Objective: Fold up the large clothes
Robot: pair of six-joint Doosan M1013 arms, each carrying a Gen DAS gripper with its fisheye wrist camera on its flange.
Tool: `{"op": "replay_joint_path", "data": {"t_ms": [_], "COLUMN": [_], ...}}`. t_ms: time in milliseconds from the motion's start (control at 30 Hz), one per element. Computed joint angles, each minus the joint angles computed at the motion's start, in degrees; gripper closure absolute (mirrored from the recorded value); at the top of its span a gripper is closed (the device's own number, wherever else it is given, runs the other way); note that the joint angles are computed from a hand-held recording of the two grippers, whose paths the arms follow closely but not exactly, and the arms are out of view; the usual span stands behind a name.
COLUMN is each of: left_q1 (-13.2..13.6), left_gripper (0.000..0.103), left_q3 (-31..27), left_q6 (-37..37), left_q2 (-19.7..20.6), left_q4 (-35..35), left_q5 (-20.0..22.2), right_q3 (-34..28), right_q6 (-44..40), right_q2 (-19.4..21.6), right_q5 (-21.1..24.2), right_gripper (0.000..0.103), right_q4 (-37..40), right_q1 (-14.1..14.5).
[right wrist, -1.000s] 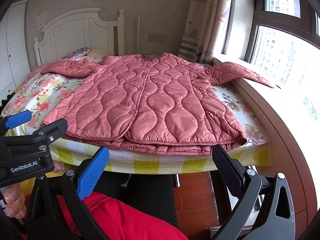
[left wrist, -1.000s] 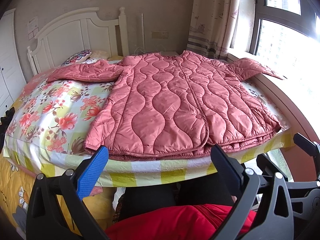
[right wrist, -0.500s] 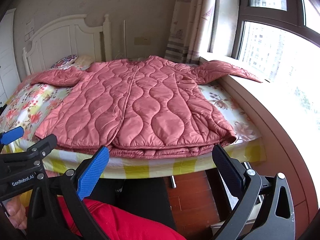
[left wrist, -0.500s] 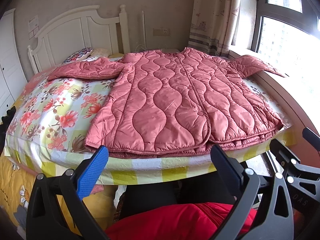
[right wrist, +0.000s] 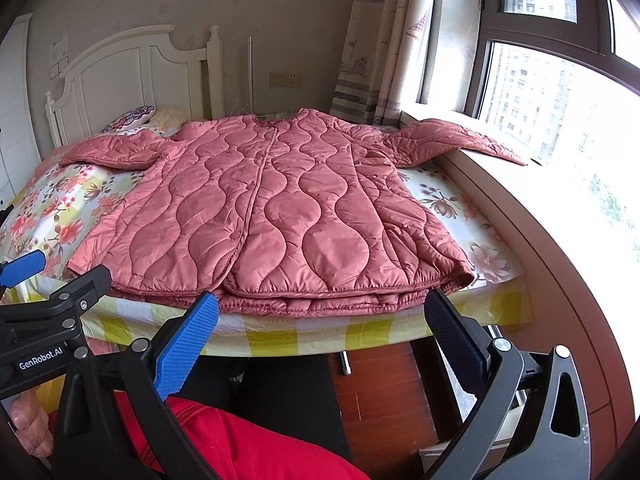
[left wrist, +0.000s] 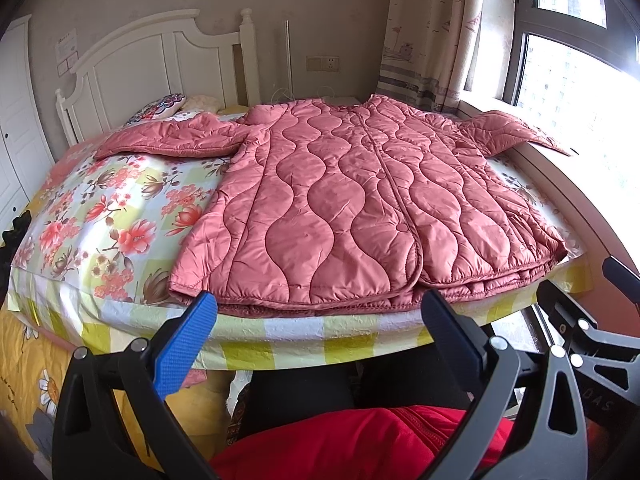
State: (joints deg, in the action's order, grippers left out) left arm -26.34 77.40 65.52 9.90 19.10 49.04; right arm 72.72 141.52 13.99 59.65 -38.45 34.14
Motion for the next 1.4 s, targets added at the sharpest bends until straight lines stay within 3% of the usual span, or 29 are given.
{"op": "replay_joint_path", "data": {"t_ms": [400,800,967,1200,1400], "left_q1": [0.1,1.1,1.8,2.7,3.4], "left_gripper": [0.002,0.002,0.002,0.002,0.002], "left_q3": [-0.3,-4.8,-8.6,-14.4,-20.0], "left_q6": [0.1,0.7,2.3,4.2,4.9], "left_q2": [0.4,4.1,6.8,11.0,14.9], "left_q4": [0.1,0.7,-1.6,-4.3,-4.7], "left_q5": [0.1,0.8,2.2,4.8,7.2], "right_q3": [-1.1,-6.8,-9.5,-12.4,-16.1], "right_q6": [-0.9,-6.5,-7.7,-9.5,-14.2], "right_q2": [0.9,4.8,6.7,8.5,11.2], "right_q5": [-0.8,0.5,0.8,-2.5,-6.6], "right_gripper": [0.004,0.004,0.004,0.004,0.004], "right_q4": [-0.9,0.6,2.1,7.8,18.5], "right_q1": [-0.6,-3.4,-5.9,-10.7,-16.5]}}
